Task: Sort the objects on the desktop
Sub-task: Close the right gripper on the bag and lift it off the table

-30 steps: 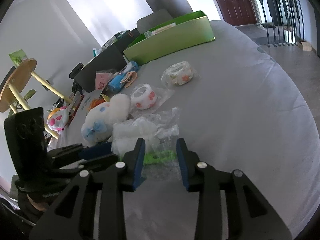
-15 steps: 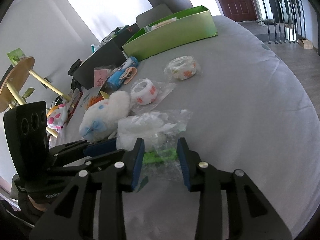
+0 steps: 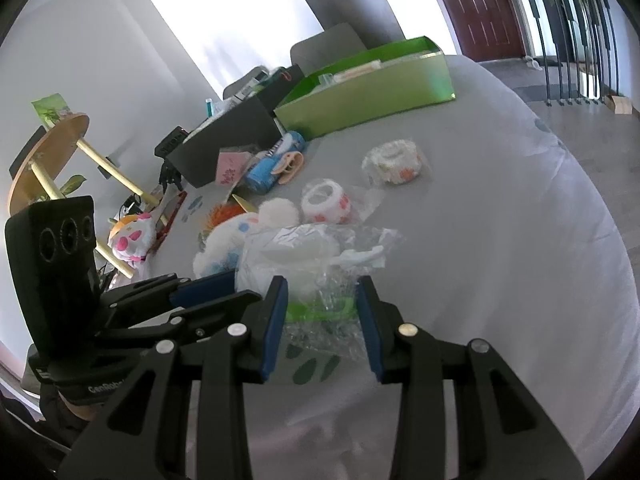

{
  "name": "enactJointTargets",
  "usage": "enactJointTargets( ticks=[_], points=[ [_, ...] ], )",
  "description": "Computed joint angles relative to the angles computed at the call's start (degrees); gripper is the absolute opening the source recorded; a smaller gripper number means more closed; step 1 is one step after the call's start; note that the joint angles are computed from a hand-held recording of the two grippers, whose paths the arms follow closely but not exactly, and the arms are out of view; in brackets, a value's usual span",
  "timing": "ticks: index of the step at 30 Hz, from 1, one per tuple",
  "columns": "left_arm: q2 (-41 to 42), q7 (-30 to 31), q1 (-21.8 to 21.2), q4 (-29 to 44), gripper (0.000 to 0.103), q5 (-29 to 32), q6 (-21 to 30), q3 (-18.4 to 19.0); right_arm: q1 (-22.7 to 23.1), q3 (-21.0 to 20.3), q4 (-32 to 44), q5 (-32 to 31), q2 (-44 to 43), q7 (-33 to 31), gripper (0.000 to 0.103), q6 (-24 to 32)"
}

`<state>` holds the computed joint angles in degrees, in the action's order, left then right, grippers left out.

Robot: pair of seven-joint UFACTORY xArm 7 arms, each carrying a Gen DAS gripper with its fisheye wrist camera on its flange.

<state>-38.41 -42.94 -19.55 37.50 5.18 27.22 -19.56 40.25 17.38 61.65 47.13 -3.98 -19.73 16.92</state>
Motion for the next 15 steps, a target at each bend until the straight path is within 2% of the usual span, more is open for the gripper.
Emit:
enactJointTargets(
  ticks=[15],
  points=[
    [-4.67,1.69,2.12,2.22,0.031,1.45,2.19,0.07,1.06,0.14,3.52,-6.58,-1.20,4.02,0.038,-0.95]
  ],
)
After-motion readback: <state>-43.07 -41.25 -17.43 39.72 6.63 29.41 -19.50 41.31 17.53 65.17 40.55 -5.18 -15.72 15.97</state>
